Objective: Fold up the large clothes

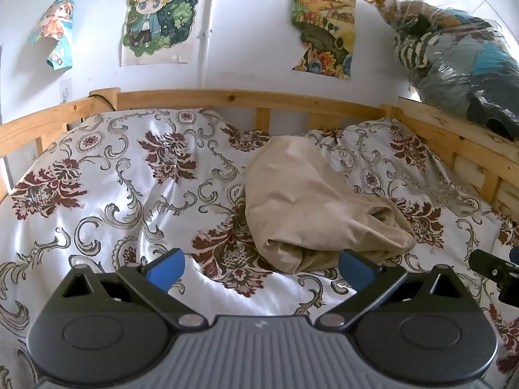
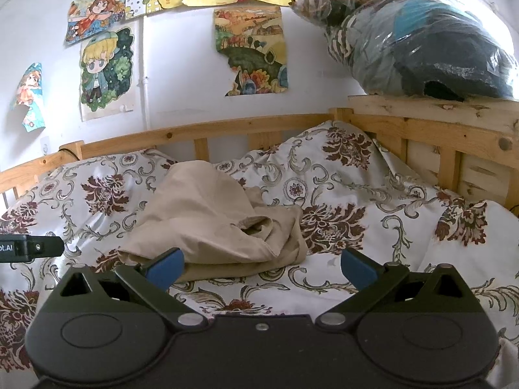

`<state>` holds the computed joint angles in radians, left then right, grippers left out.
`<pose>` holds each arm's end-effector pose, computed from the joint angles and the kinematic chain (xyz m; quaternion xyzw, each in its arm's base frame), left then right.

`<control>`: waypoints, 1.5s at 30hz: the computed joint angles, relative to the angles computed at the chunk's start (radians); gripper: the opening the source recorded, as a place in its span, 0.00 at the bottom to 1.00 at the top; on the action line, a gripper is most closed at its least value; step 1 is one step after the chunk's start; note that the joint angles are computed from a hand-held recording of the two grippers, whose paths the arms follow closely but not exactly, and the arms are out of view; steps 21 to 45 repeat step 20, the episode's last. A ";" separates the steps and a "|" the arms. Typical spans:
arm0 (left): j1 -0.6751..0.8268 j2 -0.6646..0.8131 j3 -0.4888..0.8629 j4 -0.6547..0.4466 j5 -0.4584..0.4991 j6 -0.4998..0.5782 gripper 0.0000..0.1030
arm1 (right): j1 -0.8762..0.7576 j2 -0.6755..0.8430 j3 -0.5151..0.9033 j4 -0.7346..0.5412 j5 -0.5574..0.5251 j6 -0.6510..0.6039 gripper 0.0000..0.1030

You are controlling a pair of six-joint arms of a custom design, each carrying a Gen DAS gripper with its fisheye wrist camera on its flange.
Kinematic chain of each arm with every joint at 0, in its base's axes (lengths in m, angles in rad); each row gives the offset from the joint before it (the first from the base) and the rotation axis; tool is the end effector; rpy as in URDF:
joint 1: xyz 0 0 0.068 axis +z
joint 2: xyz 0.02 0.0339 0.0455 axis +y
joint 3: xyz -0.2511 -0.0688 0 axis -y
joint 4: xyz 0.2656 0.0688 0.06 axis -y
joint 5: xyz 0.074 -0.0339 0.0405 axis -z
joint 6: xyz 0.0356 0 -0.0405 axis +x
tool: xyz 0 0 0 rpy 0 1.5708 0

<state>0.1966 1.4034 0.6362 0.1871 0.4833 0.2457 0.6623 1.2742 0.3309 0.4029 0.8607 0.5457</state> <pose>0.2967 0.0422 0.1621 0.1347 0.8512 -0.1042 0.4965 0.2015 0.1229 0.1238 0.1591 0.8015 -0.0445 0.5747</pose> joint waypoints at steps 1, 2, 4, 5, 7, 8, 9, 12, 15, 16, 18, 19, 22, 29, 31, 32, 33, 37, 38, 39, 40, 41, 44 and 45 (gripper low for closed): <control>-0.003 -0.001 -0.003 0.003 -0.011 -0.003 0.99 | 0.000 0.004 0.003 -0.002 -0.001 0.001 0.99; -0.007 -0.001 -0.006 0.009 -0.024 -0.003 0.99 | -0.002 0.006 0.002 0.000 -0.003 0.002 0.99; -0.008 0.001 -0.022 0.044 -0.027 -0.003 0.99 | -0.004 0.016 0.009 -0.007 -0.003 0.006 0.99; -0.002 0.009 -0.030 0.076 -0.014 -0.004 0.99 | -0.005 0.023 0.013 -0.012 -0.002 0.009 0.99; -0.002 0.013 -0.042 0.112 -0.017 -0.006 0.99 | -0.011 0.031 0.020 -0.022 -0.006 0.014 0.99; -0.004 0.015 -0.041 0.116 -0.022 -0.004 0.99 | -0.015 0.029 0.019 -0.026 -0.010 0.013 0.99; -0.005 0.018 -0.039 0.118 -0.021 0.000 0.99 | -0.016 0.031 0.020 -0.028 -0.011 0.015 0.99; -0.007 0.020 -0.045 0.132 -0.018 0.018 0.99 | -0.017 0.037 0.024 -0.032 -0.015 0.016 0.99; -0.009 0.021 -0.051 0.142 -0.018 0.034 0.99 | -0.019 0.043 0.029 -0.035 -0.020 0.016 0.99; -0.008 0.023 -0.051 0.142 -0.013 0.038 0.99 | -0.020 0.043 0.029 -0.035 -0.022 0.015 0.99; -0.005 0.022 -0.049 0.134 -0.002 0.046 0.99 | -0.024 0.046 0.033 -0.045 -0.026 0.016 0.99; -0.003 0.021 -0.050 0.136 0.002 0.045 0.99 | -0.024 0.046 0.034 -0.047 -0.027 0.016 0.99; -0.003 0.021 -0.052 0.140 0.004 0.043 0.99 | -0.025 0.045 0.032 -0.045 -0.029 0.014 0.99; -0.003 0.021 -0.052 0.140 0.004 0.043 0.99 | -0.025 0.045 0.032 -0.045 -0.029 0.014 0.99; -0.003 0.021 -0.052 0.140 0.004 0.043 0.99 | -0.025 0.045 0.032 -0.045 -0.029 0.014 0.99; -0.003 0.021 -0.052 0.140 0.004 0.043 0.99 | -0.025 0.045 0.032 -0.045 -0.029 0.014 0.99; -0.003 0.021 -0.052 0.140 0.004 0.043 0.99 | -0.025 0.045 0.032 -0.045 -0.029 0.014 0.99; -0.003 0.021 -0.052 0.140 0.004 0.043 0.99 | -0.025 0.045 0.032 -0.045 -0.029 0.014 0.99; -0.003 0.021 -0.052 0.140 0.004 0.043 0.99 | -0.025 0.045 0.032 -0.045 -0.029 0.014 0.99; -0.003 0.021 -0.052 0.140 0.004 0.043 0.99 | -0.025 0.045 0.032 -0.045 -0.029 0.014 0.99; -0.003 0.021 -0.052 0.140 0.004 0.043 0.99 | -0.025 0.045 0.032 -0.045 -0.029 0.014 0.99; -0.003 0.021 -0.052 0.140 0.004 0.043 0.99 | -0.025 0.045 0.032 -0.045 -0.029 0.014 0.99; -0.003 0.021 -0.052 0.140 0.004 0.043 0.99 | -0.025 0.045 0.032 -0.045 -0.029 0.014 0.99; -0.003 0.021 -0.052 0.140 0.004 0.043 0.99 | -0.025 0.045 0.032 -0.045 -0.029 0.014 0.99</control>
